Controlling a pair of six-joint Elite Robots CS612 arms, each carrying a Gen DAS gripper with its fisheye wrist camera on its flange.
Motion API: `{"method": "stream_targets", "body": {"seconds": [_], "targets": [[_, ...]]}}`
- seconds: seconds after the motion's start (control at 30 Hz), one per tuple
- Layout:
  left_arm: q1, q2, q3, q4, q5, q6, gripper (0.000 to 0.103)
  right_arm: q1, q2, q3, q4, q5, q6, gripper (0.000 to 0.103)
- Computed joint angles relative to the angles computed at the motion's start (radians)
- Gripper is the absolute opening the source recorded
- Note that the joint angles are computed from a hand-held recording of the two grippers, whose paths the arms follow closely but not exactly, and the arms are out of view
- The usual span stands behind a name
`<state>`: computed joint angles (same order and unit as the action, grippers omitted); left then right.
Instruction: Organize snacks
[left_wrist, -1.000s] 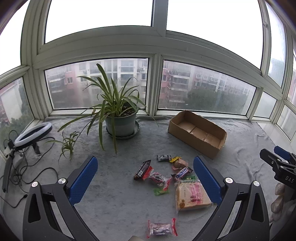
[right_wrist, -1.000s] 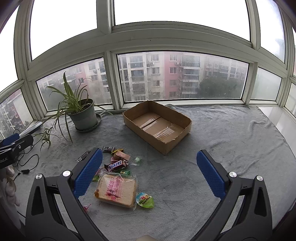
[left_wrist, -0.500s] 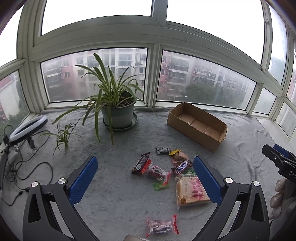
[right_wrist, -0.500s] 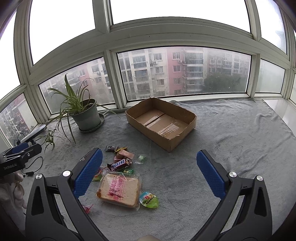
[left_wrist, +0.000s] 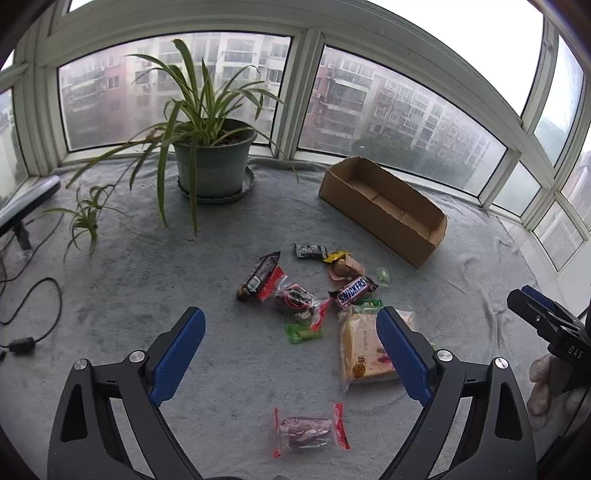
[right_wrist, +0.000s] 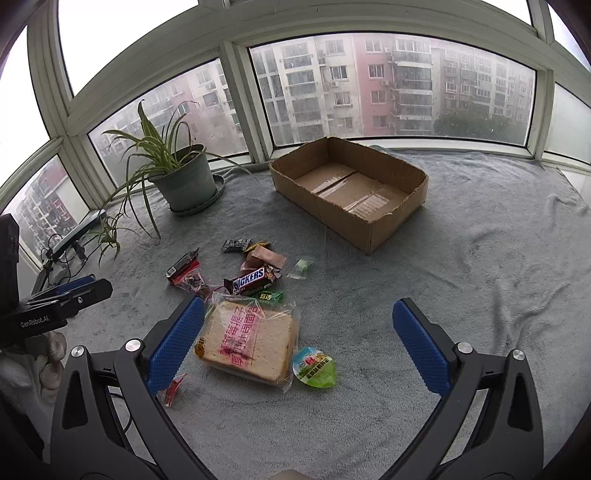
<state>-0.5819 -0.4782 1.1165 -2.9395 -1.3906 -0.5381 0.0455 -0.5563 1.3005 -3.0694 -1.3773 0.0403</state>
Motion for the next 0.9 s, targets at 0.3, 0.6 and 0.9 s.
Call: {"method": "stream_targets", "body": {"seconds": [0.3, 0.6, 0.9], "targets": [[0.019, 0.076, -0.114, 0.124, -0.263, -0.017, 0.064, -0.015, 0.076, -0.108, 0.238, 0.162, 0.007, 0.088], [0.028, 0.139, -0.213, 0.220, -0.399, -0.035, 0.042, -0.008, 0.134, -0.201, 0.397, 0.194, -0.026, 0.071], [0.029, 0.169, -0.259, 0.267, -0.424, -0.017, 0.032, -0.006, 0.161, -0.256, 0.474, 0.213, -0.039, 0.059]]}}
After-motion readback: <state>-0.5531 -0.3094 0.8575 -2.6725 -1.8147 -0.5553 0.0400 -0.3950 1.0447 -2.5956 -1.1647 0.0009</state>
